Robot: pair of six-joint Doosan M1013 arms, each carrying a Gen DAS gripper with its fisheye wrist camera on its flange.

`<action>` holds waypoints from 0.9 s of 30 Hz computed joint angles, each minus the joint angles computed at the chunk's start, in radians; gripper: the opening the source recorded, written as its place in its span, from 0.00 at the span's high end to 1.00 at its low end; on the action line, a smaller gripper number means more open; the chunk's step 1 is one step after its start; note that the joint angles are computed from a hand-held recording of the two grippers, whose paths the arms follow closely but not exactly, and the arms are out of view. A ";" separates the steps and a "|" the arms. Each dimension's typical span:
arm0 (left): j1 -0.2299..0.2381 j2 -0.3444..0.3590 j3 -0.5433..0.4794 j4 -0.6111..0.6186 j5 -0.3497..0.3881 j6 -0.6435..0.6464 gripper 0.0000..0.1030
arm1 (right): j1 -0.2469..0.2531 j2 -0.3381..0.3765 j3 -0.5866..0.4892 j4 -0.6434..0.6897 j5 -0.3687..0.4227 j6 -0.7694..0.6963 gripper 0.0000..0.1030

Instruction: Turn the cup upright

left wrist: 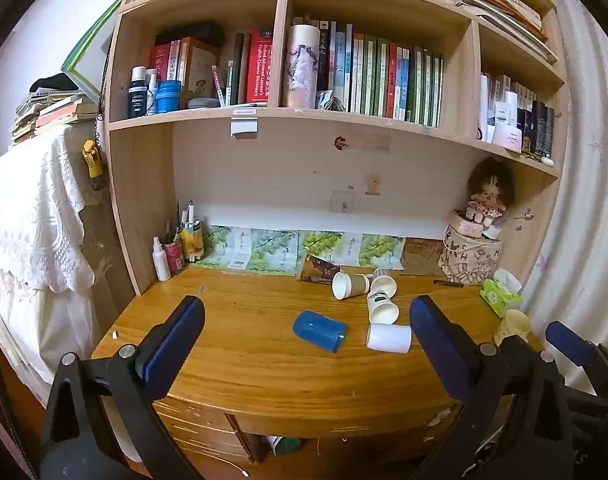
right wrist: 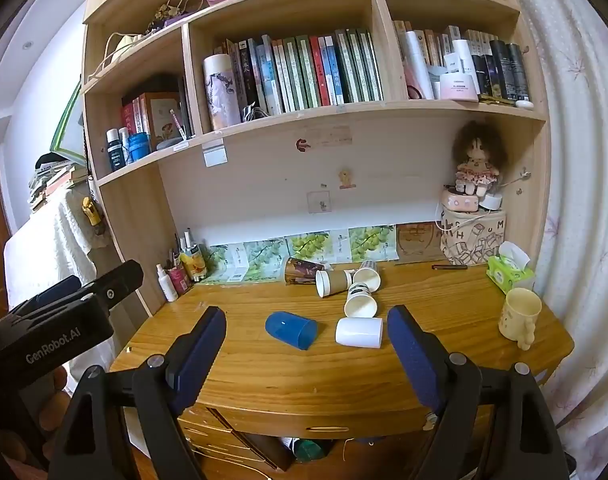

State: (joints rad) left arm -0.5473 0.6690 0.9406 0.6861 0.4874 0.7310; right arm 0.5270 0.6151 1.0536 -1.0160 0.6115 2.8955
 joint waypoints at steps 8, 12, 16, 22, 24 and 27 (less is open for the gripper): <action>0.003 0.004 -0.007 -0.030 0.001 0.029 0.01 | -0.005 0.002 0.011 0.005 -0.007 -0.007 0.19; 0.004 0.006 -0.007 -0.044 -0.006 0.042 0.01 | 0.000 0.010 -0.009 0.015 0.018 -0.023 0.19; 0.007 0.007 -0.007 -0.068 -0.008 0.066 0.01 | 0.002 0.012 -0.015 0.025 0.027 -0.032 0.19; 0.007 0.008 -0.009 -0.076 -0.002 0.072 0.01 | -0.001 0.010 -0.011 0.047 0.023 -0.051 0.19; 0.005 0.010 -0.012 -0.076 0.009 0.068 0.01 | -0.005 0.010 -0.013 0.069 0.020 -0.069 0.19; 0.001 0.014 -0.021 -0.072 0.035 0.056 0.01 | -0.011 0.010 -0.015 0.110 0.010 -0.105 0.19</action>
State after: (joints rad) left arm -0.5461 0.6833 0.9194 0.6139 0.5220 0.7868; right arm 0.5160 0.6248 1.0384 -0.9059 0.6220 2.7904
